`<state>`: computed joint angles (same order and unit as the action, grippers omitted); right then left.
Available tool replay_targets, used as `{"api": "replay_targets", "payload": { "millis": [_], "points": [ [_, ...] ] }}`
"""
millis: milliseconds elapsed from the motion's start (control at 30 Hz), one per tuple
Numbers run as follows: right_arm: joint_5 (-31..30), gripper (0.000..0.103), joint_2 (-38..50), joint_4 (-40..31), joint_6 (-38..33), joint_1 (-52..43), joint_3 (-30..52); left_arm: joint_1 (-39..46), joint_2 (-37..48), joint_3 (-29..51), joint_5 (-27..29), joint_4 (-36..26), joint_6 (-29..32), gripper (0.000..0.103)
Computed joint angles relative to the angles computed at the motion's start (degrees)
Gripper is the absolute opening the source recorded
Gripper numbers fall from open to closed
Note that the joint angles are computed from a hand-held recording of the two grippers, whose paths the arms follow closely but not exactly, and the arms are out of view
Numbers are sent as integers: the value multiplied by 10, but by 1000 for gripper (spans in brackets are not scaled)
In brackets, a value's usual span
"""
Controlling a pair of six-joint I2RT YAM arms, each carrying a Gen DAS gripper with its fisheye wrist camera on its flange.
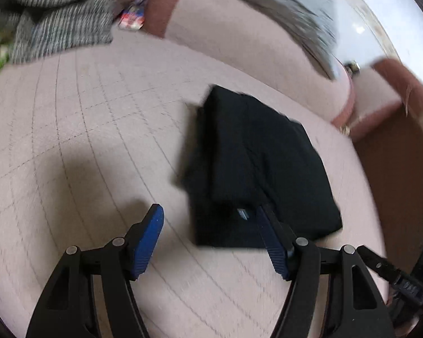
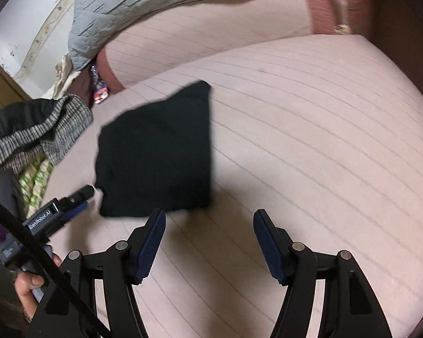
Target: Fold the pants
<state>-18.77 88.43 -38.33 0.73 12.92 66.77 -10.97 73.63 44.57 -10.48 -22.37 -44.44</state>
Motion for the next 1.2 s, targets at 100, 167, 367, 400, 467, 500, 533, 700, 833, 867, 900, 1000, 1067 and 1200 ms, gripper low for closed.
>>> {"api": "replay_targets", "payload": {
  "millis": [100, 167, 367, 400, 467, 500, 533, 700, 833, 867, 900, 1000, 1067, 1200],
  "points": [
    [9, 70, -69, 32, -39, -27, -76, -149, -14, -4, -178, -44, -55, 68],
    [20, 70, -115, 60, -65, -39, -121, -218, -17, 1, -251, -76, -88, 75],
    [81, 70, -250, 163, -77, -6, -244, -380, -11, 60, -473, -236, -233, 103],
    [91, 70, -264, 173, -72, 8, -256, -390, -7, 74, -488, -262, -249, 103],
    [114, 70, -285, 187, -63, 30, -274, -392, 3, 104, -497, -303, -271, 103],
    [120, 70, -295, 190, -59, 35, -283, -392, 5, 113, -498, -321, -285, 103],
    [124, 70, -299, 192, -53, 39, -288, -394, 7, 123, -499, -344, -306, 103],
    [127, 70, -299, 200, -31, 42, -299, -425, 2, 150, -552, -456, -433, 103],
    [136, 70, -296, 210, -24, 56, -307, -416, -83, 77, -544, -322, -337, 103],
    [139, 71, -293, 213, -22, 62, -309, -405, -98, 63, -527, -294, -311, 103],
    [142, 71, -290, 216, -22, 67, -311, -400, -99, 60, -518, -286, -301, 103],
    [156, 71, -273, 228, -24, 86, -318, -385, -84, 64, -494, -287, -286, 103],
    [159, 71, -264, 233, -25, 92, -322, -385, -79, 63, -490, -284, -292, 103],
    [161, 72, -248, 238, -22, 94, -324, -373, -67, 55, -460, -254, -268, 103]
  ]
}}
